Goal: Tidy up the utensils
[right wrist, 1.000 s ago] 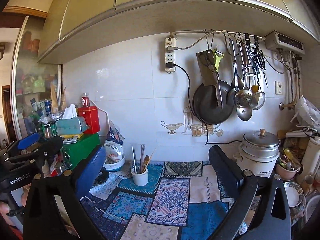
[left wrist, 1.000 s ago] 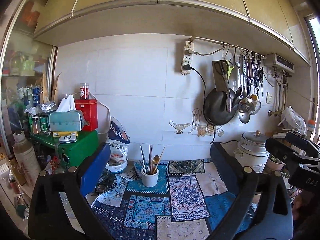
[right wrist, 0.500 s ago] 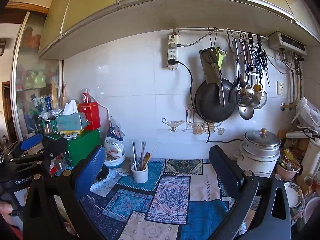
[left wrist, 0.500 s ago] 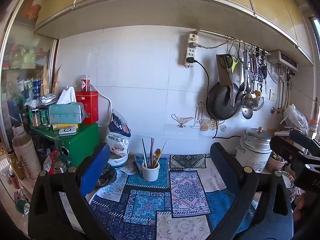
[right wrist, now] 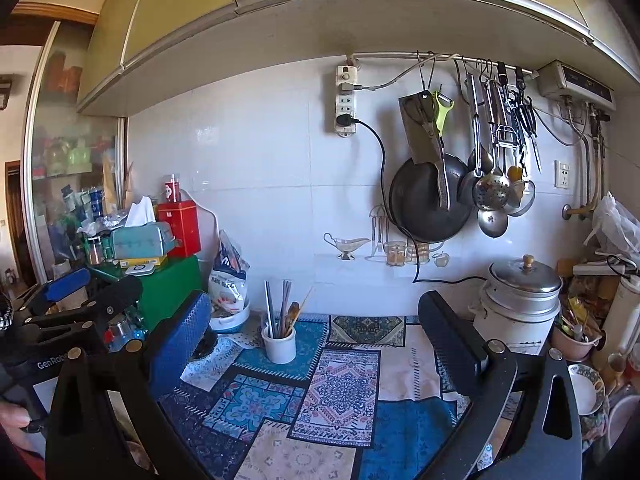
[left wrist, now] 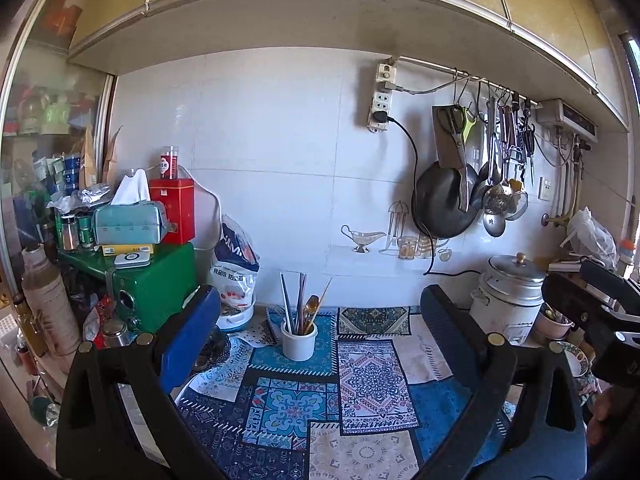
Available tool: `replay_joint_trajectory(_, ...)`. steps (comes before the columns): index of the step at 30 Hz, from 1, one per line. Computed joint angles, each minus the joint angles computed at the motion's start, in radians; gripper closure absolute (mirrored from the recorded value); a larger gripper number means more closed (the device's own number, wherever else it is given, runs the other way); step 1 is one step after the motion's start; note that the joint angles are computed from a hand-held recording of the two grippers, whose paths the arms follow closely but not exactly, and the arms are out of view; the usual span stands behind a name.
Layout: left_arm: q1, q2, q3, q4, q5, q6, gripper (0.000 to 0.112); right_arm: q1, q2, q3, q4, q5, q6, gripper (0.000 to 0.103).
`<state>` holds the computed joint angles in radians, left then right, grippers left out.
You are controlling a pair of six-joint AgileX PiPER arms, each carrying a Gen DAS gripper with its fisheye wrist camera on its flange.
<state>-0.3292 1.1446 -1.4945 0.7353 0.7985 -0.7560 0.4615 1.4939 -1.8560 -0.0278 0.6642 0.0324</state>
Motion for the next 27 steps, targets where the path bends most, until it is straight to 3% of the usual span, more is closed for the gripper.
replay_joint_trajectory(27,-0.006,0.000,-0.018,-0.040,-0.027,0.066,0.012,0.001,-0.005,-0.003,-0.016,0.004,0.005,0.000)
